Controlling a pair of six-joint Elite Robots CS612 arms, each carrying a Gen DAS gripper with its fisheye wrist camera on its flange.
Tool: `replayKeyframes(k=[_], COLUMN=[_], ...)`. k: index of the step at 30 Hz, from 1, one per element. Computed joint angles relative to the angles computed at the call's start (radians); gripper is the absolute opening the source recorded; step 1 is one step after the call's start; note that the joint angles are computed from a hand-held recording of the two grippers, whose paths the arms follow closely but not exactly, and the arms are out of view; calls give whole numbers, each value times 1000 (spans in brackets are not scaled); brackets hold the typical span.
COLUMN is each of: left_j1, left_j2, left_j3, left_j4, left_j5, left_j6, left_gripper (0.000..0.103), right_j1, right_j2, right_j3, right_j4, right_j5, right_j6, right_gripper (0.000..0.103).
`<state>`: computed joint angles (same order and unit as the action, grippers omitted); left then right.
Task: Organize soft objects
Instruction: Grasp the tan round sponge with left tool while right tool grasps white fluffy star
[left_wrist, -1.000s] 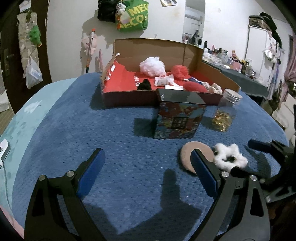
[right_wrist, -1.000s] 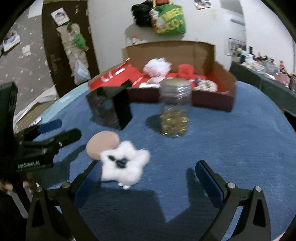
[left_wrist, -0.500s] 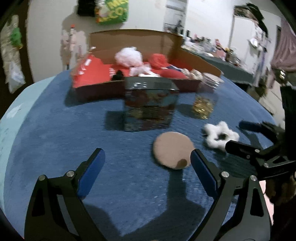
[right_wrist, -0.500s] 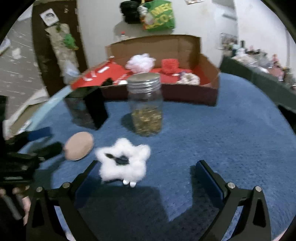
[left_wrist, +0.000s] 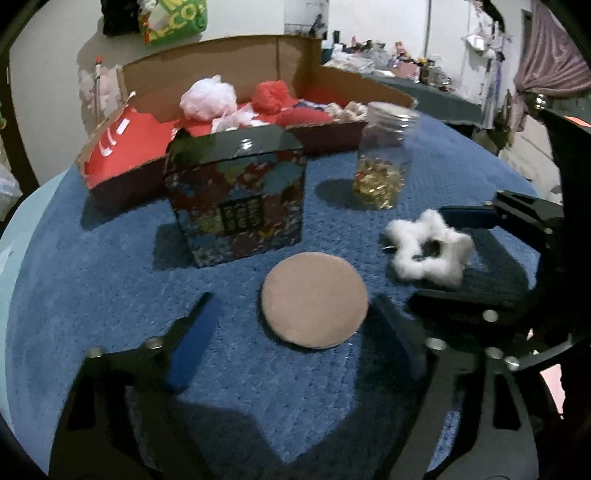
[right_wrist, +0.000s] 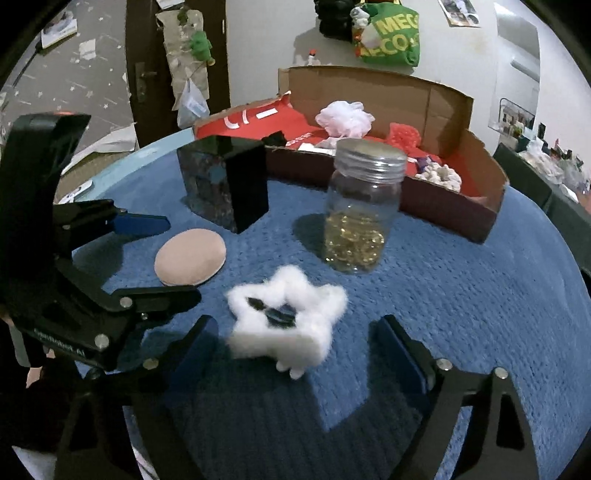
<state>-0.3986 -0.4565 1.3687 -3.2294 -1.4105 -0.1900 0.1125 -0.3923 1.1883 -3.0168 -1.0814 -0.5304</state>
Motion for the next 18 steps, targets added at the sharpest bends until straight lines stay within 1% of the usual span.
replayKeyframes(k=[1, 2, 3, 4, 5, 8, 11, 13, 18], left_j1=[1, 0, -1, -2, -3, -6, -9, -9, -7], left_j2=[1, 2, 3, 4, 4, 0, -4, -7, -9], left_j3=[1, 3, 4, 7, 9, 21, 30, 33, 37], left_j4=[-13, -30, -37, -51, -64, -92, -122, -128, -136], left_j5=[-8, -13, -12, -11, -18, -30, -38, -39, -41], left_j6=[4, 6, 8, 10, 14, 18, 28, 29, 30], left_gripper=[55, 49, 47, 46, 45, 45, 45, 45, 45], right_j1=[1, 0, 0, -1, -2, -4, -8, -11, -11], right_j2=[3, 4, 6, 7, 7, 6, 1, -4, -10], right_j3=[-3, -3, -6, -7, -8, 3, 19, 29, 37], right_j4=[-5, -9, -11, -13, -10, -41, -75, -91, -105], right_j5=[4, 15, 22, 33, 42, 55, 73, 85, 87], right_j6=[-1, -4, -2, 1, 0, 6, 33, 46, 60], right_gripper=[85, 77, 71, 58, 53, 52, 51, 51, 51])
